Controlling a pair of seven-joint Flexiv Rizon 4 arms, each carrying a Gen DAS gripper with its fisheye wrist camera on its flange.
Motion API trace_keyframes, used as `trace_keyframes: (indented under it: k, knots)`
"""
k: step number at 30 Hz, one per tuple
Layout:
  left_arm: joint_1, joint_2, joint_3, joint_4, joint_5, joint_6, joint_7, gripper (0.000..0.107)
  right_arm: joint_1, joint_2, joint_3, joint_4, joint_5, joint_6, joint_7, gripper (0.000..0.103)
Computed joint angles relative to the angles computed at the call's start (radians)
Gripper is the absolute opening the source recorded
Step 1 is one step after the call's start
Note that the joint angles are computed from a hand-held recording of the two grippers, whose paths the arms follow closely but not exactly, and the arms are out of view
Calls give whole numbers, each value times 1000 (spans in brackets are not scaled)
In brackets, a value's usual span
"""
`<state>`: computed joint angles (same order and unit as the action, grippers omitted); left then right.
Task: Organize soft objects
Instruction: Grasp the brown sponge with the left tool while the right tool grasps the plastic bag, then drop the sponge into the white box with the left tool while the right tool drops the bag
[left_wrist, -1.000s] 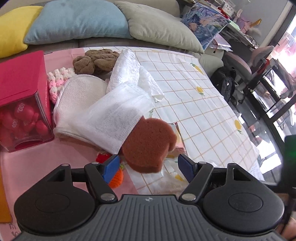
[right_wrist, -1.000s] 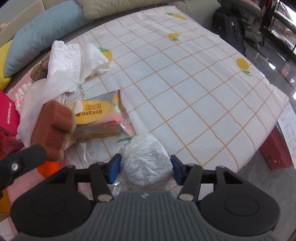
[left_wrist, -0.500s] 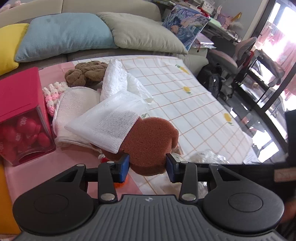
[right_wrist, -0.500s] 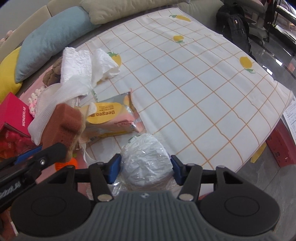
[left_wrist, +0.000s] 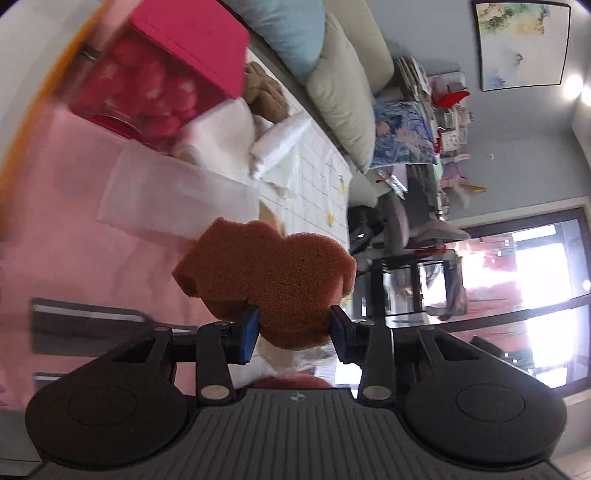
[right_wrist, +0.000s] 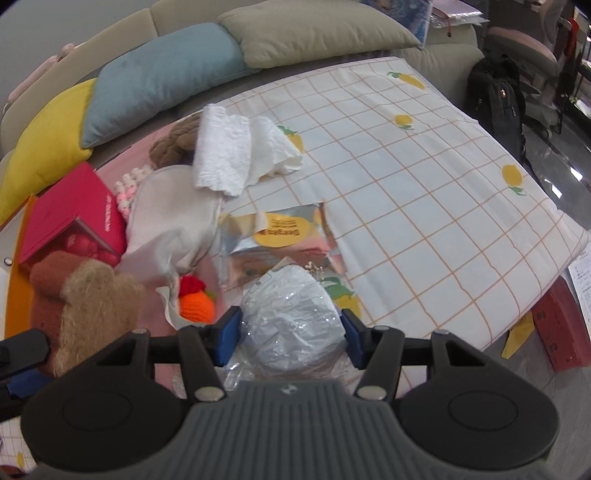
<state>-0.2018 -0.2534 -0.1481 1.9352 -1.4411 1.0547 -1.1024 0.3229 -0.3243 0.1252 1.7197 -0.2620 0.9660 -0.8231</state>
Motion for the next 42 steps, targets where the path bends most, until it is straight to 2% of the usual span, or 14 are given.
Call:
trace_keyframes:
  k: [2,6,11,15,18,20,23,26,29,33,39,42]
  knots:
    - [-5,13,16,15,86,31,-5,45,6,7,7,1,-1,-3,-5,57]
    - [-4,69,24,55,118,57,18,45,16,27,22,-1,3,-1,-31,57]
    - [-31,152,42,111,155,158,71,45,28,54,43,-4,19,19,-71,57]
    - [-45,195,59,149,246,257,45,45,42,57,66,-27,48,44,-136,57]
    - [-43,214,74,165,344,317,-10,45,60,47,80,-55,62,67,-191,57]
    - [-26,225,93,170,467,336,-93,45,75,36,89,-78,70,82,-225,57]
    - [2,237,113,172,587,359,-168,45,96,18,99,-114,80,111,-278,57]
    - [55,257,150,164,807,328,-308,46,119,-1,105,-145,71,154,-337,57]
    - [102,259,169,134,945,275,-386,46,142,-32,107,-193,58,166,-389,57]
    - [157,240,188,78,1068,176,-404,46,166,-101,125,-300,68,140,-487,57]
    - [212,202,207,-30,1312,25,-421,46,220,-228,134,-501,73,10,-650,57]
    - [226,182,205,-71,1342,-59,-378,46,240,-290,148,-602,102,-70,-743,57]
